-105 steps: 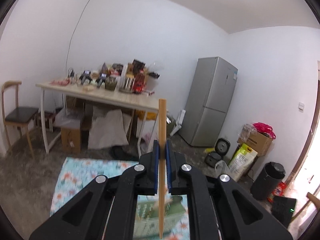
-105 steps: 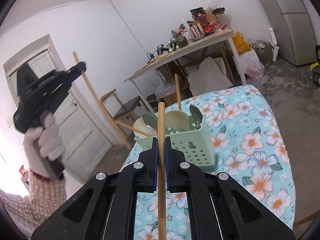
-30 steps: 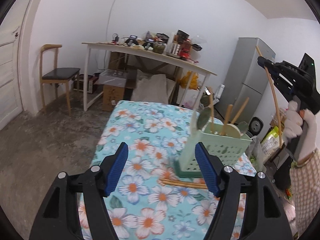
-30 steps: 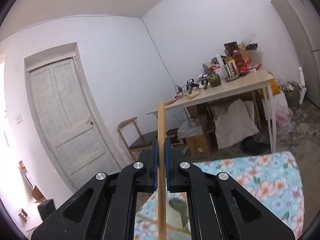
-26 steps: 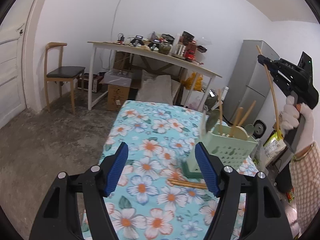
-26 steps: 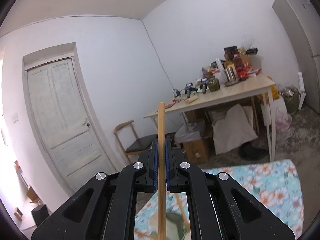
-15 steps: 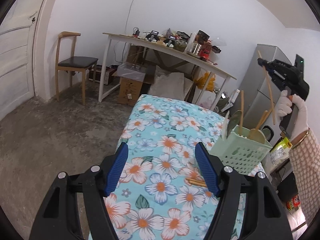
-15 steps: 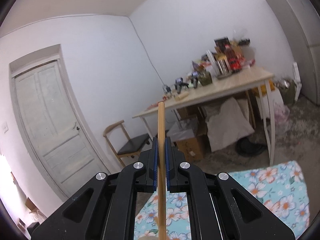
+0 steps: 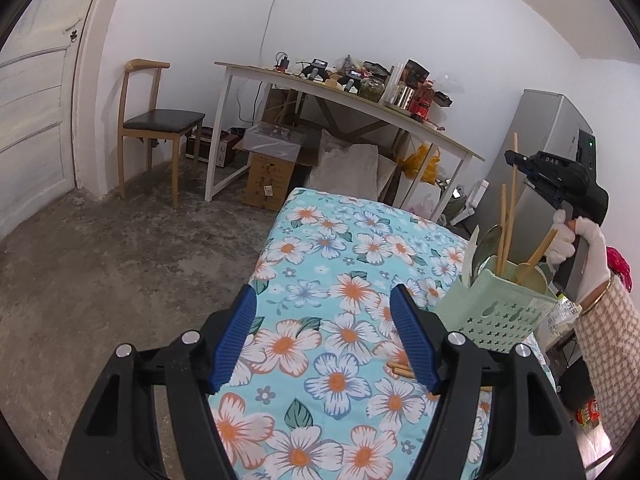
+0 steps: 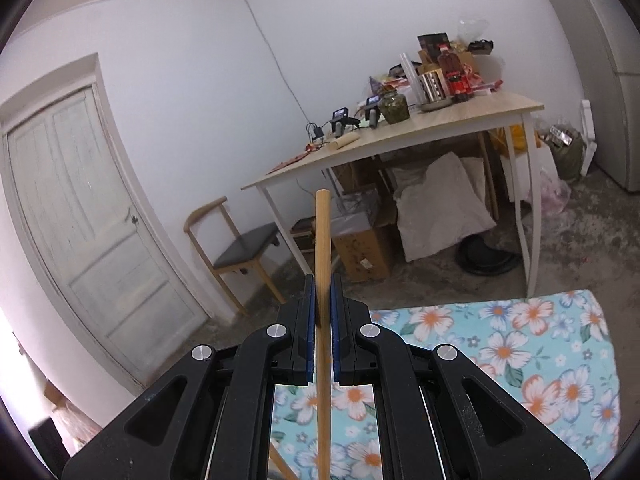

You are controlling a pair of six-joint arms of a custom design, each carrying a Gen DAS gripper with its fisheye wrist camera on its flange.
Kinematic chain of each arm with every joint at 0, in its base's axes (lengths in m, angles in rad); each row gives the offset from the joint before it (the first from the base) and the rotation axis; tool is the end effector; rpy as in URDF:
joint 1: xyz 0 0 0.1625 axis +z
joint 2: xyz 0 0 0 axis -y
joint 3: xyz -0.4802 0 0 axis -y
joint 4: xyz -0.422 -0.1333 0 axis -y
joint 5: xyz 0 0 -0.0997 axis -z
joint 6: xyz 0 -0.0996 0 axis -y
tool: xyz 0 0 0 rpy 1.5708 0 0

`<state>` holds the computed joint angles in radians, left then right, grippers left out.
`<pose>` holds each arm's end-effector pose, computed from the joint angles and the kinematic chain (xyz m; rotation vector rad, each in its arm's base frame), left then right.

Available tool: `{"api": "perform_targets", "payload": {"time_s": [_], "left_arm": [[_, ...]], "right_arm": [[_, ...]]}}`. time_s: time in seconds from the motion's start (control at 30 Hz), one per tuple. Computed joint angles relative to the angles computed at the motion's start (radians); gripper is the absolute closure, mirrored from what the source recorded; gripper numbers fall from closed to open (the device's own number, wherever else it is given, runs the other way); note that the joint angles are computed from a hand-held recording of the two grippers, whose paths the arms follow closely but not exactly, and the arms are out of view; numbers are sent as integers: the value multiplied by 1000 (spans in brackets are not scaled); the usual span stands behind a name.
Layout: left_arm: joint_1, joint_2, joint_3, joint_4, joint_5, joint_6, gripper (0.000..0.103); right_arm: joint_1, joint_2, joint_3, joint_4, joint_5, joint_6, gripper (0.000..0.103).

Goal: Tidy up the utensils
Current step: 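Lower the right tool's chopstick into the holder and open the right tool, then reach both tools down to the loose chopsticks beside the holder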

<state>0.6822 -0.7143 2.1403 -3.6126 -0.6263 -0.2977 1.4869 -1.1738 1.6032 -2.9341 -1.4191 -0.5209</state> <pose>-0.2833 -0.5058 0.0694 0.3206 2.3708 -1.2969 0.0885 -0.7177 0.4513 0.6813 -2.5945 1.3507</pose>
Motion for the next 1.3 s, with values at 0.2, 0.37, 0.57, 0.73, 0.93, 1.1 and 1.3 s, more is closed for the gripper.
{"api": "perform_targets", "payload": {"time_s": [0.2,0.37,0.57,0.73,0.93,1.1,1.3], "left_arm": [[-2,4,-2,-16,-15,17,36],[-6,6,0,-25,-21,23,36],[-23,5,2,-6,-34,16,36],[-37,4,1,25,-48,21,36],[-52,23,-29,147,-61,-9,36],[-70,62,-77,311,-37,-43,36],[-73,98,-130,553,-32,-147,36]], "right_arm": [[10,-36,35,-5,-33,-69,98],[35,-76,96,-19,-101,-219,96],[43,-150,190,-78,-119,-299,75],[16,-251,274,-92,-64,-277,73],[-54,-395,394,-62,10,-240,72],[-135,-466,462,64,35,-220,71],[-133,-358,459,146,-178,-301,65]]}}
